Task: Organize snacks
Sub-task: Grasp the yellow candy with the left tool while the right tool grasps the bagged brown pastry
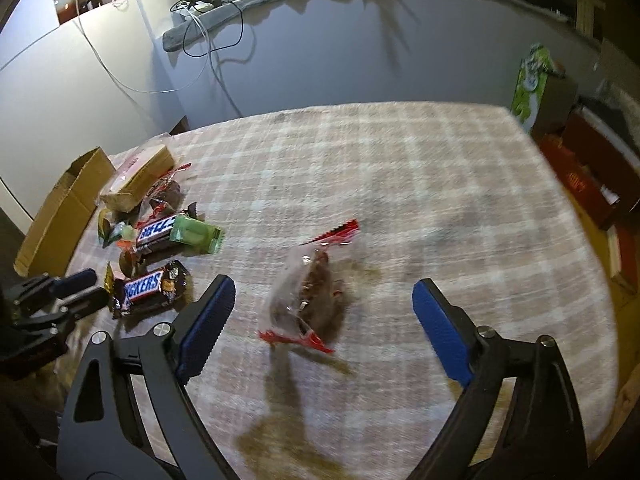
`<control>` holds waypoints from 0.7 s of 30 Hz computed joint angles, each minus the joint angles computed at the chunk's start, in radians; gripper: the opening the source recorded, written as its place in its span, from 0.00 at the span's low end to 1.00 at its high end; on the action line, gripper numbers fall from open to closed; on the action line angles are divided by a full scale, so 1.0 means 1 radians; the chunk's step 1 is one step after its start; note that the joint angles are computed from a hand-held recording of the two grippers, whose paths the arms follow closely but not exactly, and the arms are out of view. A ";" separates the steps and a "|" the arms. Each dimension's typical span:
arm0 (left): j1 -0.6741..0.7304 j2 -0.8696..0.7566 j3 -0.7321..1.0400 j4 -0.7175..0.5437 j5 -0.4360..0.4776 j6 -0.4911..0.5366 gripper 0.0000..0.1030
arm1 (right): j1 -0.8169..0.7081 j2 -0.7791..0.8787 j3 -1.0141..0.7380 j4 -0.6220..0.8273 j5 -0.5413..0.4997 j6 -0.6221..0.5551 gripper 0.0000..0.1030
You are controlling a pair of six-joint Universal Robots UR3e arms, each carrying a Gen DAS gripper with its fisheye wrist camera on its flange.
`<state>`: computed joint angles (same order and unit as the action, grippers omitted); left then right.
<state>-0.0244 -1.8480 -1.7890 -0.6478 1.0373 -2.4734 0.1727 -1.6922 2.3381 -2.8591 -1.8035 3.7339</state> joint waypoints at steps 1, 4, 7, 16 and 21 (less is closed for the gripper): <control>-0.002 -0.008 0.008 -0.008 0.000 0.001 0.34 | -0.004 0.010 -0.004 -0.008 0.011 -0.003 0.89; -0.005 -0.035 0.040 -0.037 -0.004 0.000 0.31 | -0.003 0.049 -0.027 -0.017 0.018 -0.007 0.87; 0.001 -0.044 0.056 -0.056 -0.015 -0.003 0.30 | -0.004 0.084 -0.049 -0.015 0.025 -0.013 0.85; -0.001 -0.072 0.073 -0.050 -0.015 -0.013 0.25 | -0.013 0.131 -0.069 0.005 0.021 -0.014 0.59; 0.001 -0.077 0.072 -0.037 -0.019 -0.025 0.22 | -0.032 0.101 -0.044 0.002 0.035 -0.016 0.46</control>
